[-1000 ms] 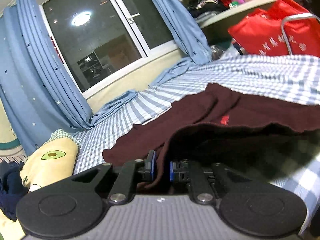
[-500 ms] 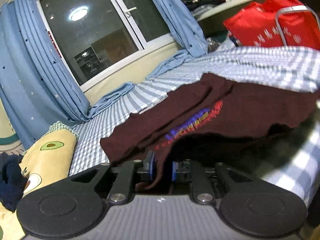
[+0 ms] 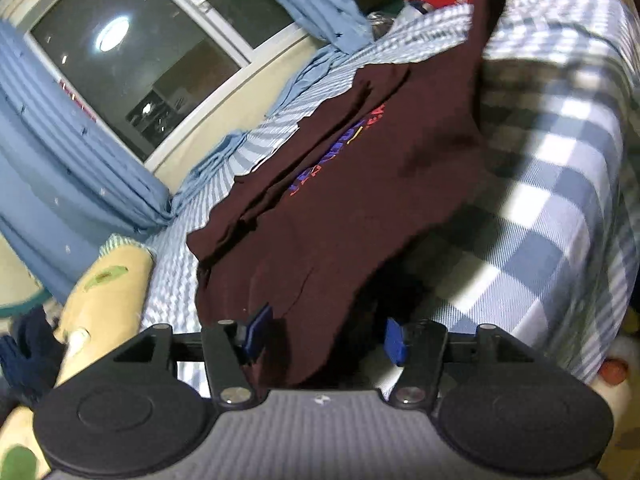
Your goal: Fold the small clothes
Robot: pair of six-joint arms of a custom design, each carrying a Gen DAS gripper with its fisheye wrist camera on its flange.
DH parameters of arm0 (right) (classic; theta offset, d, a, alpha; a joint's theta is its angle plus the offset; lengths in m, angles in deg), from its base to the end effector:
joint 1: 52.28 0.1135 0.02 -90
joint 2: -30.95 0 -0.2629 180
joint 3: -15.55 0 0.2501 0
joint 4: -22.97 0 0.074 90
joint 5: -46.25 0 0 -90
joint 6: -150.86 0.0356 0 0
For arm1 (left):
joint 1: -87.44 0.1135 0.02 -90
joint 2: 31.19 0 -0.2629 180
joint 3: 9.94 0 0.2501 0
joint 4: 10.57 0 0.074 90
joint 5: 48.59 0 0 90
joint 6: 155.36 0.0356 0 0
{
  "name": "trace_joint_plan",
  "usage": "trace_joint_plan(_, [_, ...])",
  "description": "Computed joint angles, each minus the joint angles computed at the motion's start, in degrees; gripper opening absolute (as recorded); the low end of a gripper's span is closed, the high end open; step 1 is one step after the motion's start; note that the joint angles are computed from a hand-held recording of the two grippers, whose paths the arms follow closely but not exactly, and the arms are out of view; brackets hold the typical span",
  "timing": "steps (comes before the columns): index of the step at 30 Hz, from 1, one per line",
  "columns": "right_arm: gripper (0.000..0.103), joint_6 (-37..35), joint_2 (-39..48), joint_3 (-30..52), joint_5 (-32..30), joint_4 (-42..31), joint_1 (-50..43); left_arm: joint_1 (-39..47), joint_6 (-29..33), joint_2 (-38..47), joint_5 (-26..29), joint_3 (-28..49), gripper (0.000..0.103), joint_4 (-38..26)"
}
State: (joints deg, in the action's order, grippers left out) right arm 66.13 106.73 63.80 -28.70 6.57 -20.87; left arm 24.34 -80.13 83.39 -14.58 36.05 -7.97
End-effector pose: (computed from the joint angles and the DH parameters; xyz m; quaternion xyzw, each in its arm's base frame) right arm 0.2227 0.1251 0.1776 -0.1564 0.9003 0.0077 0.4061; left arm 0.1434 -0.2175 0.0339 0.2645 0.8280 0.2417 0.4314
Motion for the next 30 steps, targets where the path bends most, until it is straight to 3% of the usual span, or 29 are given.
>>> trace_joint_plan(4, [0.007,-1.41,-0.52,2.8,-0.75,-1.67,-0.61,0.97,-0.23,3.76,-4.5,2.75,0.062,-4.07])
trace_joint_plan(7, [0.007,-1.72,-1.78,2.99,-1.57,-2.51,-1.76,2.53,-2.26,3.31,-3.82,1.57,0.062,-4.59])
trace_joint_plan(9, [0.007,-1.43,-2.31,2.76,-2.18,-3.07,-2.46,3.07,-5.46,3.53,-4.08,1.05,0.05,-6.29])
trace_joint_plan(11, [0.007,-0.81,-2.52,1.39,-2.0,-3.29,-2.84,3.83,-8.02,2.71,-3.58,-0.22,0.021,-7.4])
trace_joint_plan(13, [0.007,0.45,-2.29,-0.27,-3.29,-3.86,-3.78,2.92,-8.71,-0.15,-5.08,-2.38,0.006,-6.7])
trace_joint_plan(17, [0.007,2.01,-0.79,-3.17,-2.77,-3.17,-2.89,0.0,-4.68,-5.76,-15.59,-3.73,0.006,-9.65])
trace_joint_plan(20, [0.007,3.39,-3.66,-4.57,-2.7,-3.58,-2.69,-1.89,-2.35,-11.14,-22.2,-3.89,0.006,-16.49])
trace_joint_plan(22, [0.007,3.44,-5.8,-5.05,-2.07,-4.9,-2.6,-2.28,-1.31,-12.83,-19.52,-4.57,0.005,-17.69])
trace_joint_plan(26, [0.007,3.78,-3.43,-6.34,-4.87,-6.76,-4.57,-1.97,-4.79,-4.85,-7.32,-4.01,0.004,-17.38])
trace_joint_plan(28, [0.007,4.15,-0.28,-7.04,-6.38,-6.04,-5.49,-2.36,-7.2,0.83,-4.33,-2.73,0.005,-16.99])
trace_joint_plan(30, [0.007,4.46,2.1,-7.5,-7.0,-5.33,-5.73,-3.08,-9.24,5.19,-4.92,-1.24,0.005,-18.02])
